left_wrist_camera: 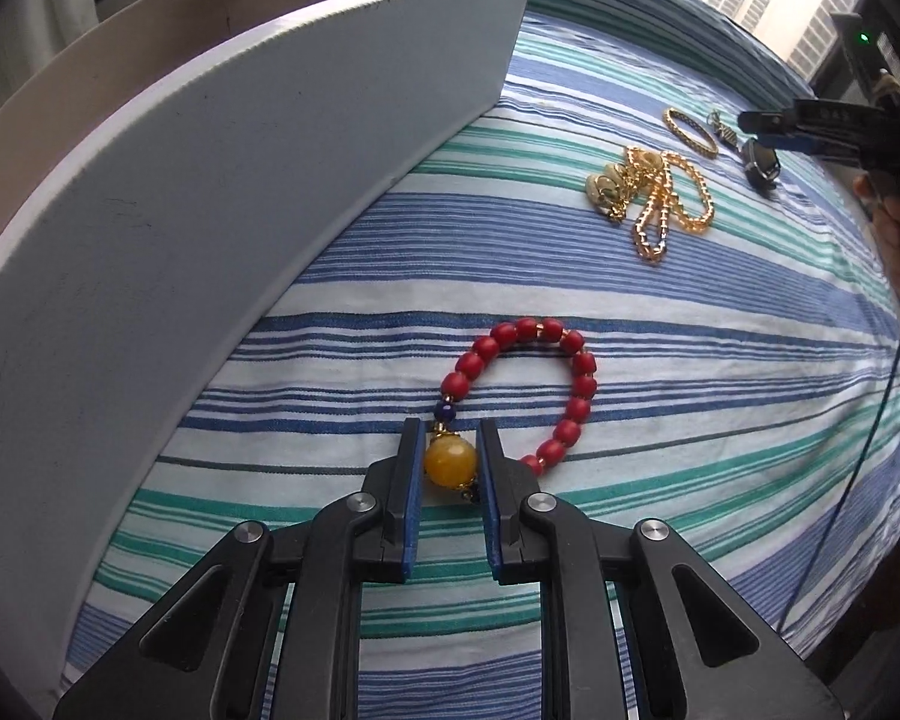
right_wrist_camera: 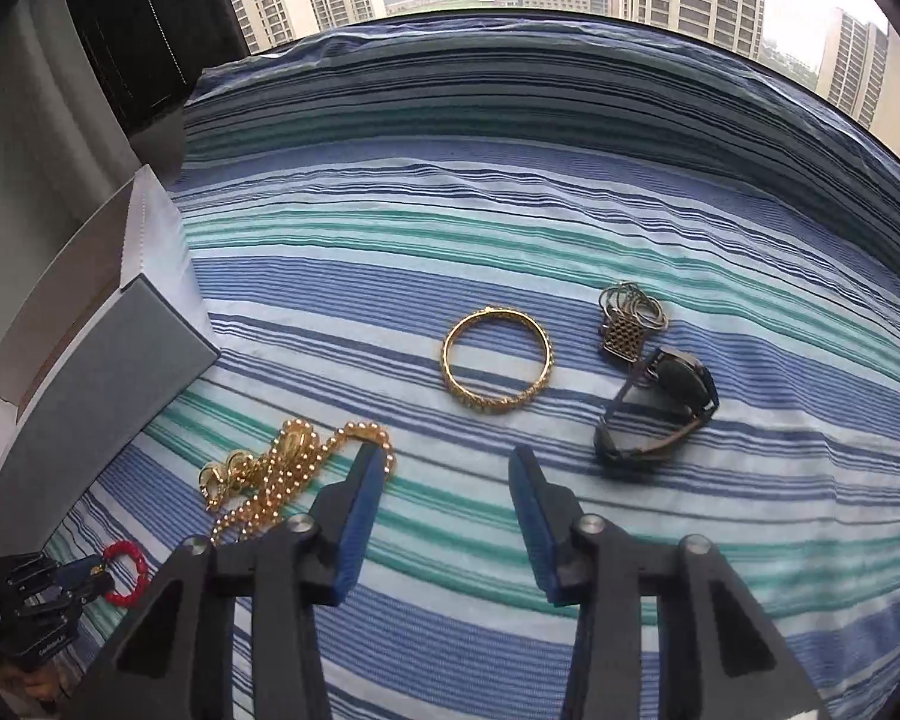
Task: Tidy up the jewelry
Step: 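Move the right tool to the gold bangle and grasp its rim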
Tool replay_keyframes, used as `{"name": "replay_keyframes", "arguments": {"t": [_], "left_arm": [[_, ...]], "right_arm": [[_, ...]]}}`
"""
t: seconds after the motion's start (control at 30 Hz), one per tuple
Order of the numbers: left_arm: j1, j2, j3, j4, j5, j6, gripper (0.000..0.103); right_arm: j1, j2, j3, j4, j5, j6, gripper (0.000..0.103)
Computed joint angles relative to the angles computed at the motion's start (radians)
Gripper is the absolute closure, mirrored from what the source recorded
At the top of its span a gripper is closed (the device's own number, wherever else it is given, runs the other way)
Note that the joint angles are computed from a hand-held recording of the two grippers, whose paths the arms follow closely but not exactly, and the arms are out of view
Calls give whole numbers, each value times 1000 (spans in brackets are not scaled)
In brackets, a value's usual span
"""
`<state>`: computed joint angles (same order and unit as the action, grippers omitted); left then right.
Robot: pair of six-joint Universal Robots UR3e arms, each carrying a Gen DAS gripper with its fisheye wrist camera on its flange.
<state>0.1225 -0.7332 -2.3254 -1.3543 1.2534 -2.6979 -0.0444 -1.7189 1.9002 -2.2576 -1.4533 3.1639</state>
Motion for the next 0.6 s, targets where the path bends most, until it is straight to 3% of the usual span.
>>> {"name": "replay_keyframes", "arguments": {"t": [0.2, 0.27, 0.37, 0.6], "left_arm": [[-41, -10, -15, 53, 26, -28, 87], [-44, -3, -19, 55, 26, -27, 87], [-27, 12, -20, 37, 14, -11, 87], [31, 59, -9, -52, -18, 50, 87]], "right_arm": [[110, 369, -258, -59, -124, 34, 60], [122, 419, -295, -40, -135, 47, 74], [121, 432, -285, -35, -137, 71, 94], [55, 243, -114, -41, -55, 38, 98]]}}
